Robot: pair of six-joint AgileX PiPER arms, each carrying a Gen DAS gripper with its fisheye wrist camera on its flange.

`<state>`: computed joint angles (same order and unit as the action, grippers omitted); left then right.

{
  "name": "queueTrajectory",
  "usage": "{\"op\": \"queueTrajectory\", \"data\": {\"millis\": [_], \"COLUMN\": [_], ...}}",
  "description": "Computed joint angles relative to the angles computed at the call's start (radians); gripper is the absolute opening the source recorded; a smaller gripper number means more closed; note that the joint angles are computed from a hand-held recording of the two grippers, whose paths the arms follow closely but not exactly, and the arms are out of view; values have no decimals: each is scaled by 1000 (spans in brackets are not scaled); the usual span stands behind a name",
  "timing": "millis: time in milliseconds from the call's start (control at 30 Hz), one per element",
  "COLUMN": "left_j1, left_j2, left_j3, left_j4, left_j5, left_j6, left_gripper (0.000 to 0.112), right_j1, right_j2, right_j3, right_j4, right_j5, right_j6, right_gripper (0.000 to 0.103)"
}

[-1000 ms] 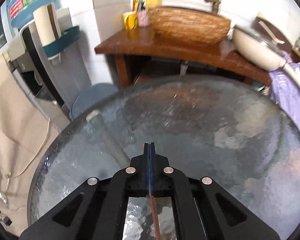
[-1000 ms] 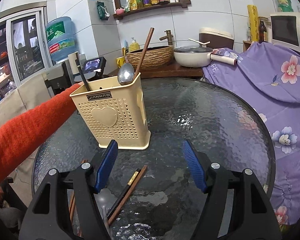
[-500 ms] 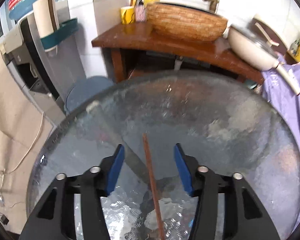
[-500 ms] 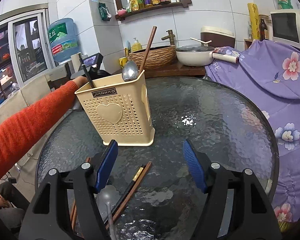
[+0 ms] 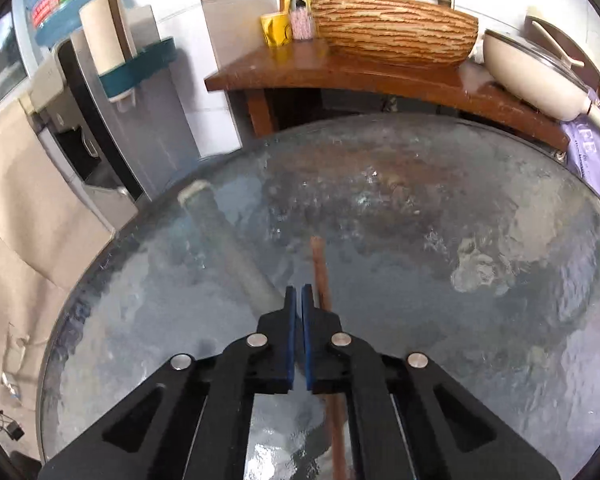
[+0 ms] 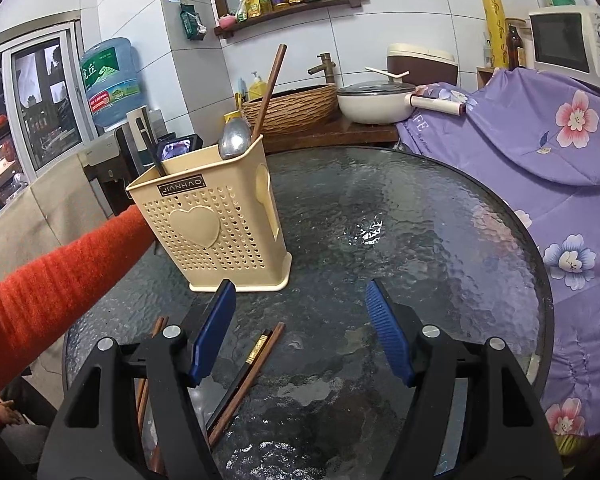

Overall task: Organize utensils
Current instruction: 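Lift the chopstick upright with the left gripper over the caddy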

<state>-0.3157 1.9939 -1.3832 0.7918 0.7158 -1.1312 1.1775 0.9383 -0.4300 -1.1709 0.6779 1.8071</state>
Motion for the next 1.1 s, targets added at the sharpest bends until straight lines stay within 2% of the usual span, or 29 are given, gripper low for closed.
{"op": "queueTrajectory", "data": {"millis": [133,300,400,500,567,667,833,900,967,1033,1067,1100], "left_j1": [-48,-20,2,21,48,60,60,52,65,89,100,109], "left_j2": [33,21,-2,-92,-196,-349,-585,-619,-618,-579,-566,-538], "left_j3": [-36,-34,-6,77,150,242,339,331,324,313,314,310], "left_j4": [81,36,4,-3,-80,-134,-236,-288,-345,-411,-459,-474], "left_j5": [84,56,2,-69,-142,-191,-189,-156,-159,-190,-203,-222], "left_j6": [-18,25,39,23,91,172,333,413,435,465,504,502], "left_gripper": [0,0,0,0,0,0,0,0,1,14,40,51], "right_j1": [-2,-17,-34,-21,-14,24,111,126,154,218,250,278], "right_j2": [-1,-18,-39,-56,-66,-77,-79,-75,-68,-55,-52,-51], "right_j3": [-1,4,10,18,22,25,25,21,15,1,-3,-6], "right_j4": [4,21,43,51,55,43,18,18,15,9,9,12], "right_j5": [4,0,-11,10,14,40,91,85,92,151,182,211], "right_j6": [-4,-12,-33,-30,-26,4,68,78,93,116,124,128], "right_gripper": [68,68,68,67,68,68,68,68,68,68,68,68]}}
